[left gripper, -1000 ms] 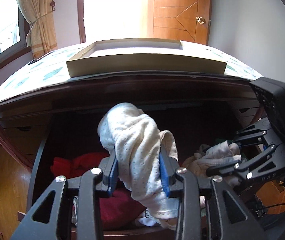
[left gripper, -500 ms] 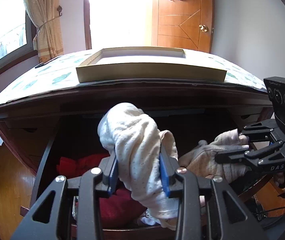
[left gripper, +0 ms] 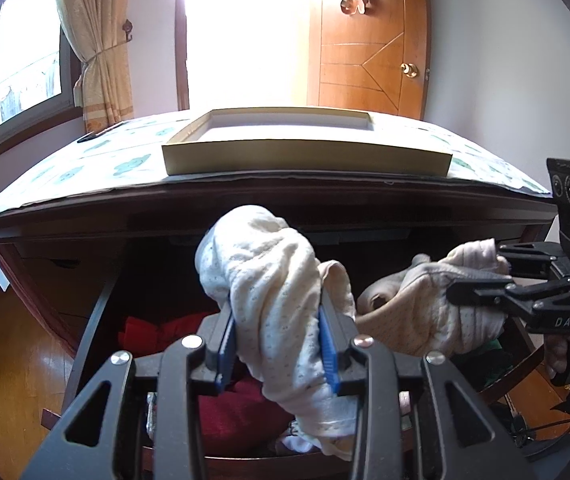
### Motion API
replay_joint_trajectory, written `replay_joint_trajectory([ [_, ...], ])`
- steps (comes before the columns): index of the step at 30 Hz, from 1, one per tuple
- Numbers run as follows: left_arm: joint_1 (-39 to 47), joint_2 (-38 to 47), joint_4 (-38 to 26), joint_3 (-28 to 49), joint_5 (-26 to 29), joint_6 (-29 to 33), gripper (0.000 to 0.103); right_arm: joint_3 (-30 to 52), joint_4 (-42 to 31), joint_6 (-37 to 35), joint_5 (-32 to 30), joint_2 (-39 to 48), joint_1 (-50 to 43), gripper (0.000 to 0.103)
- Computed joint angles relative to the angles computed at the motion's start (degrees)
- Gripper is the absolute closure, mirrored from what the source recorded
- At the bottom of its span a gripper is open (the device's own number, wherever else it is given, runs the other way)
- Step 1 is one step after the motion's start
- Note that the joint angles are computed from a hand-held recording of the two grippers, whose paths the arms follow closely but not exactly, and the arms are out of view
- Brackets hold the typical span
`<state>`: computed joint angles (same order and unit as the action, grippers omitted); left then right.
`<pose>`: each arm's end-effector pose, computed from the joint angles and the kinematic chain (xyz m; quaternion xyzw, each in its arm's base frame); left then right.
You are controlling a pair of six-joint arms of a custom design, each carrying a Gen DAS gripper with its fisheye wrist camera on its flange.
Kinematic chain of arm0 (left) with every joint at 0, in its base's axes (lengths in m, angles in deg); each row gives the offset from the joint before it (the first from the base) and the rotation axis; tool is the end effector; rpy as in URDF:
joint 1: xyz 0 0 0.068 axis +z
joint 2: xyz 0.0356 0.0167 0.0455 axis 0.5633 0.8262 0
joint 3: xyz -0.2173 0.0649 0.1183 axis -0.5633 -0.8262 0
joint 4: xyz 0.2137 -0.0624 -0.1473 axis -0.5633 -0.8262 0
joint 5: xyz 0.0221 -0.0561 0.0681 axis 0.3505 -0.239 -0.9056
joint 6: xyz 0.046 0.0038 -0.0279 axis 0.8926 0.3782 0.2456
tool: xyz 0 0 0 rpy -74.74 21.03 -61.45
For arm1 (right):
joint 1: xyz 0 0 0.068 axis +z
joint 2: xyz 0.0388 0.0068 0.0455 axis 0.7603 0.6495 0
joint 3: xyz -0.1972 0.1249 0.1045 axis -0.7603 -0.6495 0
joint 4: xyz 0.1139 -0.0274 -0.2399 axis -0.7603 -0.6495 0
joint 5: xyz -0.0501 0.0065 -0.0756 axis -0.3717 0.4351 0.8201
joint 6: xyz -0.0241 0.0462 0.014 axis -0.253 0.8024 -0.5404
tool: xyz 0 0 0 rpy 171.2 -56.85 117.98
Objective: Take underwear out of drawer
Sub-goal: 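Grasp the beige underwear with the right gripper while the left gripper holds the white garment, then lift both garments out of the drawer and carry them over the beige tray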
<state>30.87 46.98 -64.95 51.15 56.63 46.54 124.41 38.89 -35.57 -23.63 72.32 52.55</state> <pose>0.2695 -0.0174 0.1568 0.0281 0.8892 -0.0326 0.4555 0.3563 0.0433 0.2040 -0.3480 0.8222 0.2761 0.3559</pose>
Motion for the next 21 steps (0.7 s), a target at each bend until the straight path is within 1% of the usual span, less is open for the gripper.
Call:
replay_joint_trajectory([
  [3, -0.06, -0.52, 0.91, -0.74, -0.37, 0.04, 0.069, -2.31, 2.31, -0.11, -0.67, -1.63, -1.27, 0.075],
  [8, -0.32, -1.21, 2.23, -1.71, -0.93, 0.23, 0.069, -3.75, 4.93, 0.14, -0.91, -2.26, -1.98, 0.075],
  [21, -0.58, -4.04, 5.04, -4.42, -2.12, 0.46, 0.069, -8.41, 13.21, 3.6, -3.17, -4.33, -3.72, 0.075],
])
